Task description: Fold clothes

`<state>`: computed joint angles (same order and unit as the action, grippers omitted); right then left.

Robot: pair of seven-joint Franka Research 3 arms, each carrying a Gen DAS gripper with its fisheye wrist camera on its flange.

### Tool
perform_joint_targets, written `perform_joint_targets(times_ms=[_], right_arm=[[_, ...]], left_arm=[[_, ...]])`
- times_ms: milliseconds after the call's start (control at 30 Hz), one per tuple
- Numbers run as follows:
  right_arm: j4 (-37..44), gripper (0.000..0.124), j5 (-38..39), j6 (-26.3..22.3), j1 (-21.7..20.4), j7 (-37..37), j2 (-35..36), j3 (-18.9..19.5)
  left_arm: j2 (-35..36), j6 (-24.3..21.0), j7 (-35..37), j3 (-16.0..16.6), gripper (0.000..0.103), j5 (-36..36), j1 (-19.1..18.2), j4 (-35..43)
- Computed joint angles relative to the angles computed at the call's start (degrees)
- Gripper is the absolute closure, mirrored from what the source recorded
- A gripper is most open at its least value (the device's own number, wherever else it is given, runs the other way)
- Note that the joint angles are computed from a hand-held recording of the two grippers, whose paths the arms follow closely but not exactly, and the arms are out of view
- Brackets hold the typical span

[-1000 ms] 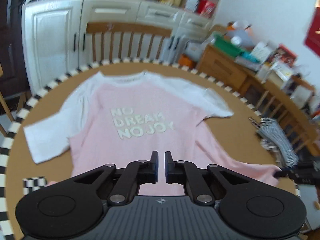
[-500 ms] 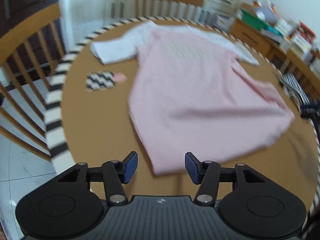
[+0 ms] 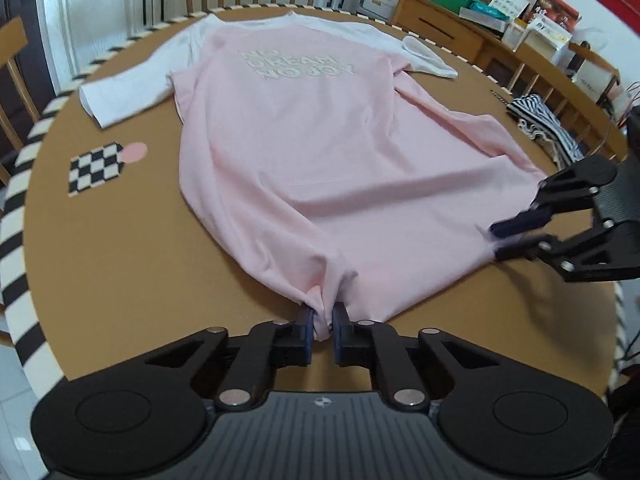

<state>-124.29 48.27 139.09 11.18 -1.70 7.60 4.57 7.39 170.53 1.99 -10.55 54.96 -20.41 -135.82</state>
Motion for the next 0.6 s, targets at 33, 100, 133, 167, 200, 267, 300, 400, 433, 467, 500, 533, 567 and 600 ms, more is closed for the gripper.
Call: perform_joint_targets(times_ms=[33, 100, 133, 167, 200, 267, 300, 400, 433, 467, 500, 533, 567, 600], right_arm=[[0.4, 0.118, -1.1, -0.9, 0.1, 1.2, 0.0, -0.1], [2.1, 0.124, -1.3, -5.2, -0.4, 4.5, 0.0, -0.4], [3.3, 0.124, -0.5, -8.1, -0.9, 6.5, 0.1, -0.7], [5.0, 0.124, 1.2, -11.3, -1.6, 8.7, 0.3, -1.0], [6.5, 0.124, 2.7, -13.1, -2.1, 10.9, 0.7, -1.3], [9.3, 0.124, 4.4, -11.0, -2.0, 14.7, 2.5, -1.2], [10.6, 0.124, 4.4, -8.9, -1.8, 16.7, 3.5, -1.1], [12.3, 0.121, -1.6, 2.1, 0.4, 22.7, 7.1, -0.8], [12.4, 0.117, -2.9, 3.6, 0.4, 24.2, 7.7, -0.7], [12.3, 0.115, -3.6, 4.7, 0.1, 25.4, 7.9, -0.5], [11.8, 0.115, -3.1, 5.1, -0.7, 25.8, 7.4, -0.2], [11.4, 0.113, -2.5, 5.4, -1.5, 26.1, 6.9, -0.1], [10.9, 0.112, -2.0, 5.6, -2.1, 26.4, 6.4, 0.0], [10.4, 0.112, -1.4, 6.2, -2.7, 26.3, 5.9, 0.0]], left_arm=[[-1.2, 2.0, -0.4, 0.1, 0.094, -0.9, 0.5, -0.9], [-3.6, 5.8, -0.7, 0.1, 0.094, -3.5, 1.8, -2.7], [-4.7, 7.7, -0.4, 0.0, 0.094, -5.4, 2.5, -3.7], [-5.9, 9.5, 1.4, 0.0, 0.094, -8.3, 3.6, -4.1], [-7.1, 11.3, 4.6, -0.1, 0.094, -12.8, 4.6, -4.7], [-5.7, 11.7, 17.5, -2.3, 0.094, -28.3, 7.7, -3.0], [-3.9, 11.1, 23.7, -4.5, 0.094, -35.6, 10.3, -0.9], [5.2, 3.6, 32.9, -7.4, 0.09, -46.5, 14.5, 9.9], [9.2, -0.4, 33.2, -6.6, 0.079, -47.7, 14.1, 14.7], [11.9, -2.9, 32.6, -5.6, 0.074, -48.6, 13.3, 17.9], [14.5, -4.6, 32.6, -4.4, 0.072, -50.0, 12.2, 20.7], [15.1, -4.2, 30.7, -3.1, 0.07, -48.3, 11.0, 21.6], [15.5, -3.0, 29.2, -1.4, 0.066, -47.1, 9.4, 22.0], [14.8, 0.3, 28.3, -0.1, 0.054, -45.4, 8.3, 20.6]])
